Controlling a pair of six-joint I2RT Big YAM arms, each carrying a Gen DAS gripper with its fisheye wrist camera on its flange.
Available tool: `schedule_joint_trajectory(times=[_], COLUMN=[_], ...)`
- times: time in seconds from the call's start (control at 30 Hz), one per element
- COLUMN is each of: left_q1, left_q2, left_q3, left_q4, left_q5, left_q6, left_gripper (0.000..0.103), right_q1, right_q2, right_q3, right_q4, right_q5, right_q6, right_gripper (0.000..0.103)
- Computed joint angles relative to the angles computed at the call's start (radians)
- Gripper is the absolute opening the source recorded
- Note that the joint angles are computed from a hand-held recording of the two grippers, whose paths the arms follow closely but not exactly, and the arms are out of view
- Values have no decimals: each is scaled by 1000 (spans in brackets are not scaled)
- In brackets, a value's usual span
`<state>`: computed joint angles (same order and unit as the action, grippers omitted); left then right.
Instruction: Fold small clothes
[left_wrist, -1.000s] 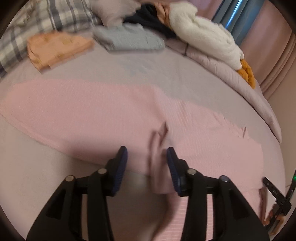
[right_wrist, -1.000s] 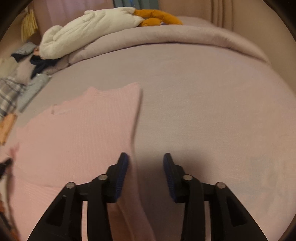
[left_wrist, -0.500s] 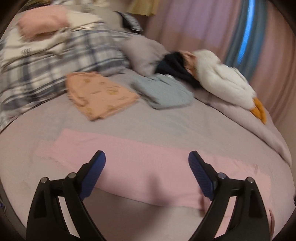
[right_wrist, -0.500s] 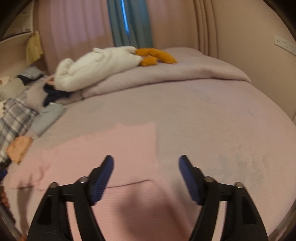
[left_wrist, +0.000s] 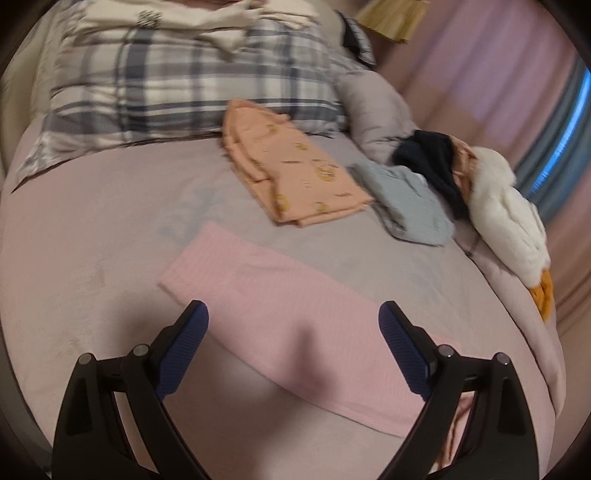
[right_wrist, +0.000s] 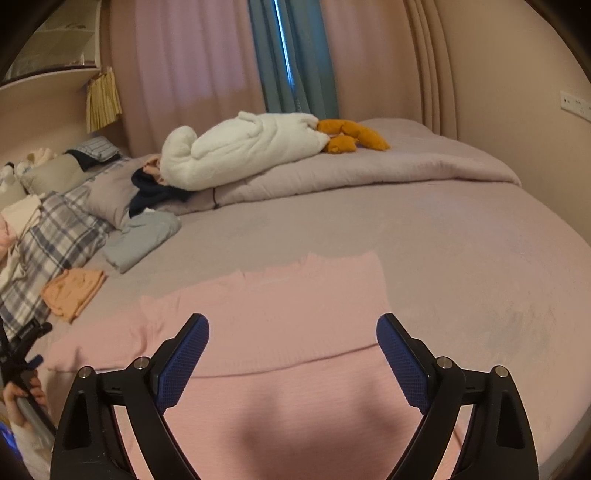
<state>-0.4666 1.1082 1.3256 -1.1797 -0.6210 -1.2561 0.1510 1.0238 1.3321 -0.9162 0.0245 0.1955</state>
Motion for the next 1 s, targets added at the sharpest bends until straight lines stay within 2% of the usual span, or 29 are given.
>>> schedule_joint_trajectory(times=[0.1,0.17,0.27,0.47,0.63,0.7,0.83,0.9,1.0], left_q1=[19,31,47,78,114,115,132,138,146], left_q2=[-14,-20,-40,-49,-59,-65,-95,-85,-61], left_q3=[-20,-28,-51,-80,-117,-126,-168,-167,-154], left_q4=[-11,-39,-39,-33,10,26,130,142,142], left_q5=[10,3,10,61,141,142,193,193,185], left_q6=[-19,-62,-97,-110,-112,-125,-116,-110,-88], left_gripper=[94,94,94,93,93,93,91,85,55], right_q1=[18,24,28,47,52,53,52,52,58], right_q2=[-3,-14,-22,-27,-28,-27,-29,-26,-28], right_q3=[-3,-8,-13,-21,-26,-28,-34,-32,-35], right_q4=[-14,-18,-22,-30,-32,-33,-35,-38,-30], right_q5=[20,22,20,32,34,34,23,19,19], right_q6=[1,11,22,28,21,22,34,39,37], right_gripper=[92,92,92,92,92,92,92,92,92])
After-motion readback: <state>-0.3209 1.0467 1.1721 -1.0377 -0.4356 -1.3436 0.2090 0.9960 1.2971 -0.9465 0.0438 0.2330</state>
